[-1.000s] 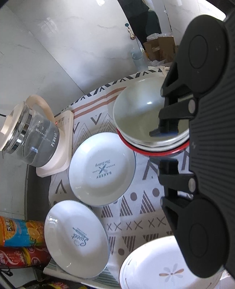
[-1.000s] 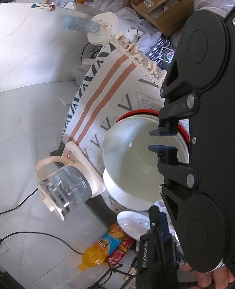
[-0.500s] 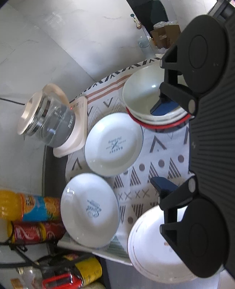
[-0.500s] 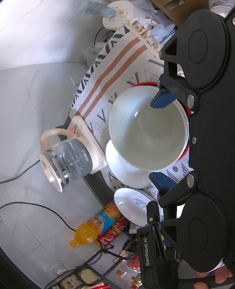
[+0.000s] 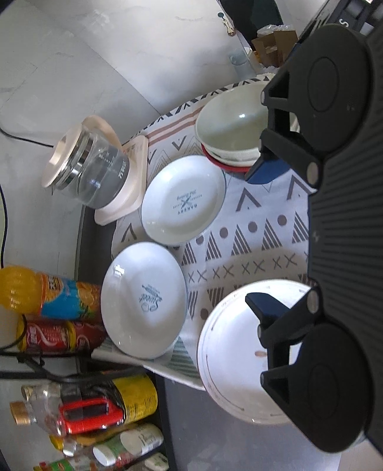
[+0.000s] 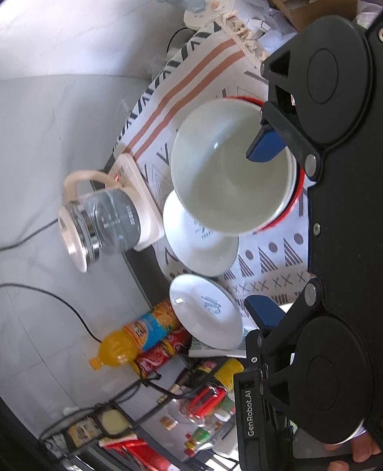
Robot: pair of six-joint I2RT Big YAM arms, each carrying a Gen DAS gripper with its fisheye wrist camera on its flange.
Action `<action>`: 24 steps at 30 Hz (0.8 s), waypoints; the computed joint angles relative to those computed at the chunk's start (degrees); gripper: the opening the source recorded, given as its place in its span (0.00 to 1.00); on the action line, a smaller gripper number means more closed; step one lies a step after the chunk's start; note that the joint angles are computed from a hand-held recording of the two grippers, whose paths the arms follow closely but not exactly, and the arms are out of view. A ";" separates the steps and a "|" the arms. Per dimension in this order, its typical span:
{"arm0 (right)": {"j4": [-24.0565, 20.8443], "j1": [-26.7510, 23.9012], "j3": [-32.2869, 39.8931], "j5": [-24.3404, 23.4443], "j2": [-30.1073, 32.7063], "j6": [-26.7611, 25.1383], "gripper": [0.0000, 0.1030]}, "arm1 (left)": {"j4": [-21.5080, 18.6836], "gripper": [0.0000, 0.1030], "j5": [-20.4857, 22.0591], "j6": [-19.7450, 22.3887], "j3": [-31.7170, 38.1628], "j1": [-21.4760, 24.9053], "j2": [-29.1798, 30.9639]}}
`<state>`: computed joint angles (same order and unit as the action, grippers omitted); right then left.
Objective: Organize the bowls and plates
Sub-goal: 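Move both grippers toward the flower-pattern white plate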
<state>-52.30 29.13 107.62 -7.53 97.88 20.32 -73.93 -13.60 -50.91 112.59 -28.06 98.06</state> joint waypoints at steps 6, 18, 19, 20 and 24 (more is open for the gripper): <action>-1.01 1.80 1.15 -0.84 0.64 -2.43 1.00 | 1.00 0.83 -2.08 -0.82 -5.16 0.07 -4.13; -3.03 5.05 3.82 -1.79 2.57 -6.95 1.00 | 2.74 0.85 -5.05 -6.24 -15.36 0.80 -12.30; -3.02 5.32 3.91 -1.79 2.64 -7.27 1.00 | 2.55 0.85 -5.26 -6.69 -15.80 0.87 -12.65; -3.06 5.63 4.07 -1.88 2.79 -7.58 1.00 | 2.03 0.85 -5.57 -7.17 -16.24 0.88 -13.06; -3.47 6.75 4.95 -1.23 3.48 -8.17 1.00 | 0.93 0.85 -6.26 -8.62 -17.90 1.36 -14.32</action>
<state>-55.77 35.88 112.58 -8.76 101.35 12.15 -73.00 -19.86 -59.53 94.69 -26.71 83.74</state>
